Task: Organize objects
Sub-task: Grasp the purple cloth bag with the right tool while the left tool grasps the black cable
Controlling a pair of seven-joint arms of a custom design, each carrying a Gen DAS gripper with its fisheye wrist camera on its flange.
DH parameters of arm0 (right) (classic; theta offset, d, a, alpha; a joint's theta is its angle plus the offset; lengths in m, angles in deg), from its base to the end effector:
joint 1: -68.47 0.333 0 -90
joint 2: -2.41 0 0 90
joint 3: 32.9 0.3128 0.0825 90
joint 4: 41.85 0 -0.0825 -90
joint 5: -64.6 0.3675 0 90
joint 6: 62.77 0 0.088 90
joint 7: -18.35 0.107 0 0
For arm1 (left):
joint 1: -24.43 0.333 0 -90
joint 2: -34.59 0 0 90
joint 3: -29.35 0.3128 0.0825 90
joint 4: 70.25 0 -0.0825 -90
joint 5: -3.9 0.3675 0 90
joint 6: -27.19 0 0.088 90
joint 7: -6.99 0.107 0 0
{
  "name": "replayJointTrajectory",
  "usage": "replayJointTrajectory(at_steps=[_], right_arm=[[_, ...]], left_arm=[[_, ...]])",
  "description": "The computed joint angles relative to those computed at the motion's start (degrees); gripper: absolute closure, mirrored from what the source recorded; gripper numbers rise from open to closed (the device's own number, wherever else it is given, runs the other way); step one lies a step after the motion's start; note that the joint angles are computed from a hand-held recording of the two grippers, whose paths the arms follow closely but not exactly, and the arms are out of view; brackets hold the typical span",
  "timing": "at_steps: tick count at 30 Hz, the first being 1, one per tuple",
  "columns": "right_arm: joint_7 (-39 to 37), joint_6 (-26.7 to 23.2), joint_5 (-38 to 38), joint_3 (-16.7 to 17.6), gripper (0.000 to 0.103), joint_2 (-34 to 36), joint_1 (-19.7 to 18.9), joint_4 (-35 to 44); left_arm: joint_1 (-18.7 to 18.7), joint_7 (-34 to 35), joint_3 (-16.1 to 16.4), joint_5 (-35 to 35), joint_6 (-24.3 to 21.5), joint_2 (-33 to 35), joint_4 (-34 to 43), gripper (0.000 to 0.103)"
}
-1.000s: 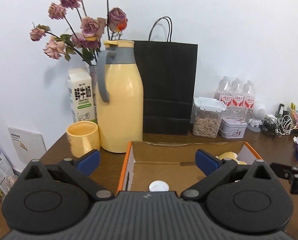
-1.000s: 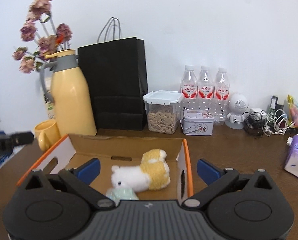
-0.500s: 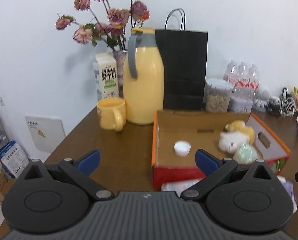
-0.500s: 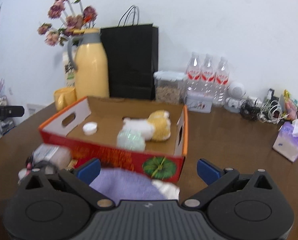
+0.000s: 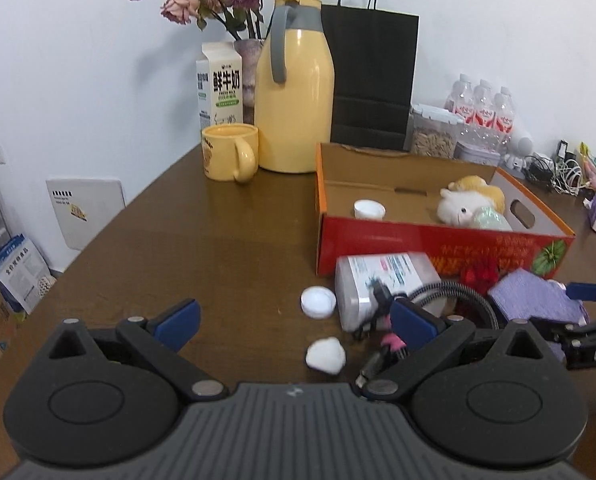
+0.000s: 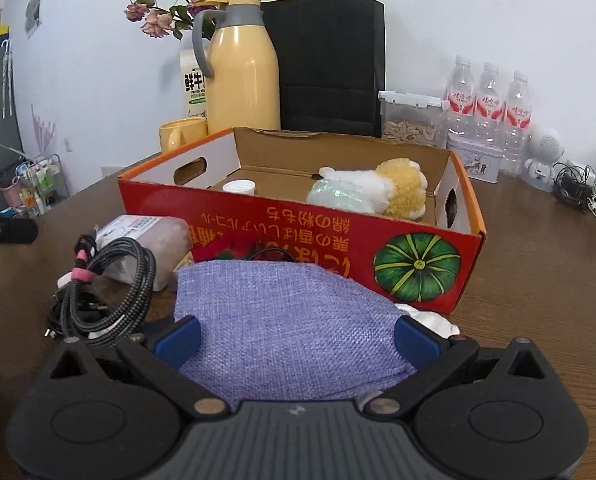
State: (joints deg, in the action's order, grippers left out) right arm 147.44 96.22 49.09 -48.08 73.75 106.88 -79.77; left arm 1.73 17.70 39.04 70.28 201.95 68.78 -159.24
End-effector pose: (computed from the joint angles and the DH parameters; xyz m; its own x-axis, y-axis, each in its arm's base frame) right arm 0.6927 0.4665 0.3148 0.2455 -0.9687 -0.0356 -0.5719 -0.1151 -0.8122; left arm 0.6672 -0.2527 0.3745 -0.0587 -0.9972 0.0454 -0.5615 -0.0046 -0.8274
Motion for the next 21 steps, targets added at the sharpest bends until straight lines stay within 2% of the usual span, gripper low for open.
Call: replayJointTrajectory(at_steps=[5, 10, 13, 15, 16, 17, 18, 21], right_arm=[[-0.53, 2.08, 0.69, 0.62, 0.003, -1.38, -0.08, -2.98], [0.75, 4.4, 0.59, -0.98, 0.018, -2.98, 0.82, -6.56], [2.18, 6.84, 0.35, -2.66, 0.033, -4.61, 1.79, -10.21], [3.97, 9.31, 0.11, -4.77, 0.052, -5.85, 3.07, -13.35], [4.96, 10.59, 0.0, -6.12, 0.058, -6.43, 3.89, -14.9], [5.56, 11.6, -0.01, -7.24, 0.074, -6.81, 4.61, -16.01], [5.12, 12.9, 0.23, -7.08, 0.084, -7.27, 4.68, -17.05], [5.52, 14.7, 1.15, -9.95, 0.094, -7.77, 6.7, -19.13]], left_arm=[[1.21, 3.25, -1.71, -2.66, 2.33, 0.6, -0.45, 0.0], [0.79, 9.27, -2.54, -7.61, 2.91, 1.69, 0.03, 0.0], [0.0, 11.83, -2.2, -10.23, 3.48, 2.24, 0.29, 0.0], [-0.33, 13.81, -2.29, -12.07, 3.53, 2.53, 0.43, 0.0], [-0.43, 14.9, -2.44, -12.98, 3.54, 2.66, 0.46, 0.0], [-0.4, 16.16, -2.76, -13.97, 3.45, 2.83, 0.54, 0.0], [-0.41, 17.31, -3.02, -14.93, 3.42, 3.03, 0.63, 0.0], [0.58, 21.9, -5.22, -18.46, 2.77, 3.69, 1.06, 0.0]])
